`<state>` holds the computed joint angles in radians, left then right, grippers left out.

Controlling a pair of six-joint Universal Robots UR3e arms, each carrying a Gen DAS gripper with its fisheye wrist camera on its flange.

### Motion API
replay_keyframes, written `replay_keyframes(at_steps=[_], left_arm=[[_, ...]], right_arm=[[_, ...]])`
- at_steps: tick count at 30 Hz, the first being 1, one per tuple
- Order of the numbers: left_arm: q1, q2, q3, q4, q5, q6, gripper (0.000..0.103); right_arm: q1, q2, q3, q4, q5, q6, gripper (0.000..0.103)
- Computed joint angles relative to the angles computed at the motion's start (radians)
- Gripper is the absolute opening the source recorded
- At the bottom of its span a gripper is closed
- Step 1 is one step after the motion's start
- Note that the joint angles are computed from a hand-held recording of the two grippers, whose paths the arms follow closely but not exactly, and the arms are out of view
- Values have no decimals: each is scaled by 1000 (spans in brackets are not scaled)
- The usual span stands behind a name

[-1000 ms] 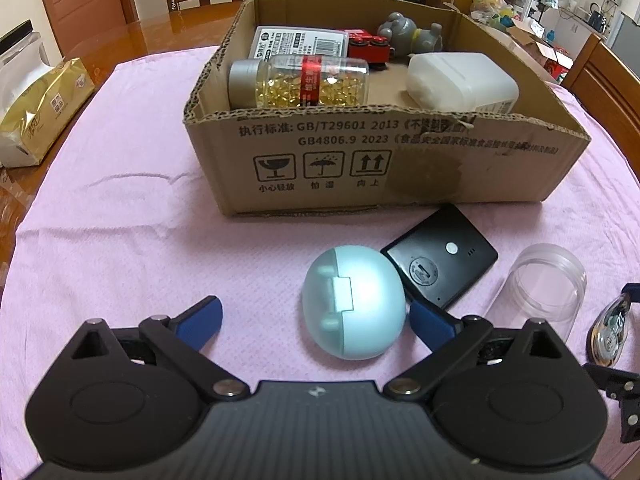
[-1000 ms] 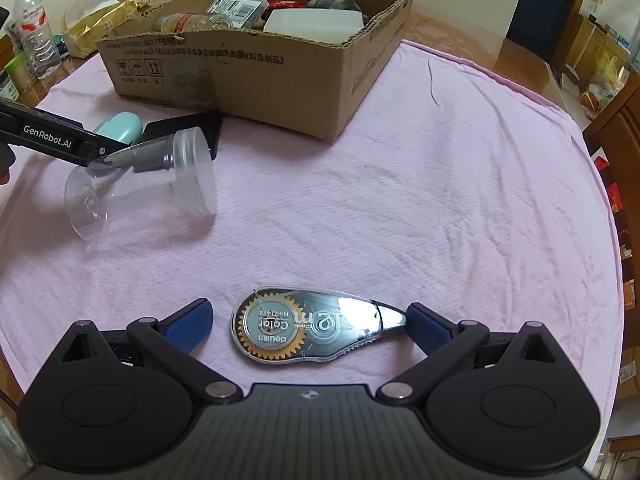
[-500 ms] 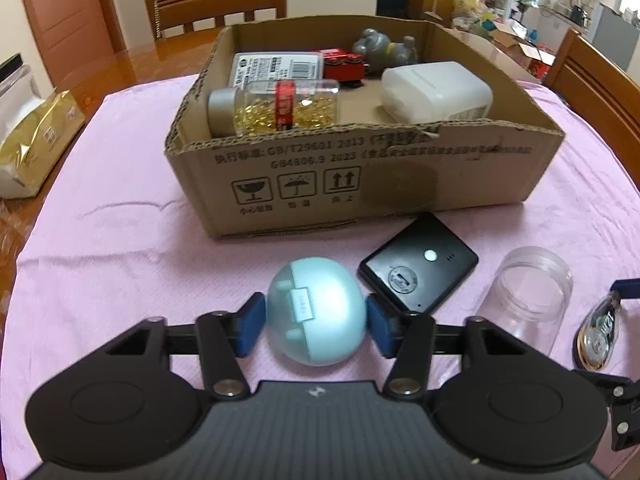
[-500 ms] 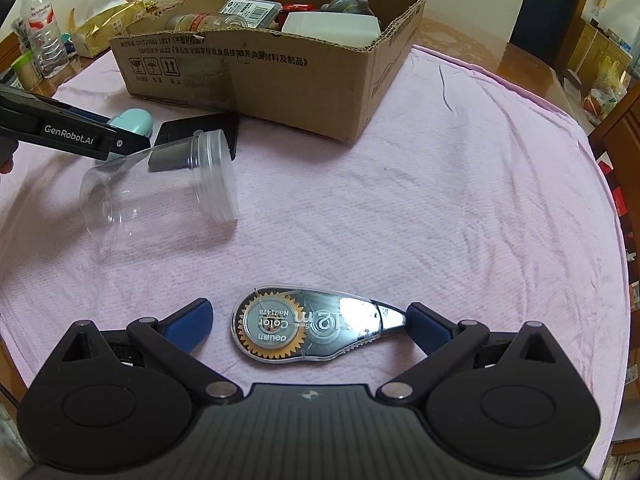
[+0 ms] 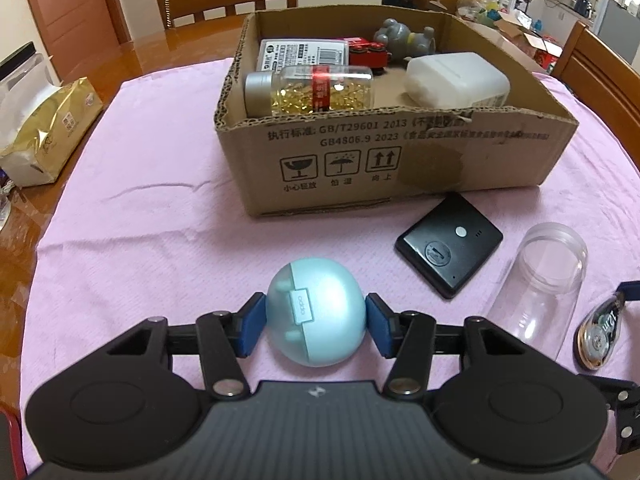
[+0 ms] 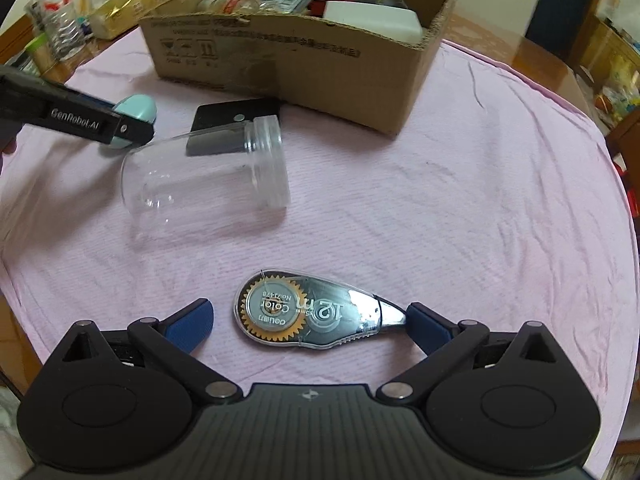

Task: Organize rigid objects
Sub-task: 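Close the right tool on the correction tape while the left tool grasps the teal round case, then carry the teal case into the cardboard box and release while the right tool drops the correction tape there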

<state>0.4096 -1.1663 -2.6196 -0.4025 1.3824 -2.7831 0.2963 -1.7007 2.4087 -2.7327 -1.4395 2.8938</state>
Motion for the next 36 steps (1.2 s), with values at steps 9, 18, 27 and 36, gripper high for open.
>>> replay_keyframes(at_steps=[9,18,27,36], left_arm=[[-38,-35,38,-16,45,-138,59],[-76,-79,52,18,80,-169,58],[-59,-53,40,2,61,-137,52],[-2,71,56,-166,-8,49,52]], right_arm=[[14,7,11,-39,-31,54,99],[22,1,16,-50,-42,72,93],[31,1,13,-45,-50,82,93],[14,-23,-42,64,-39,74,93]])
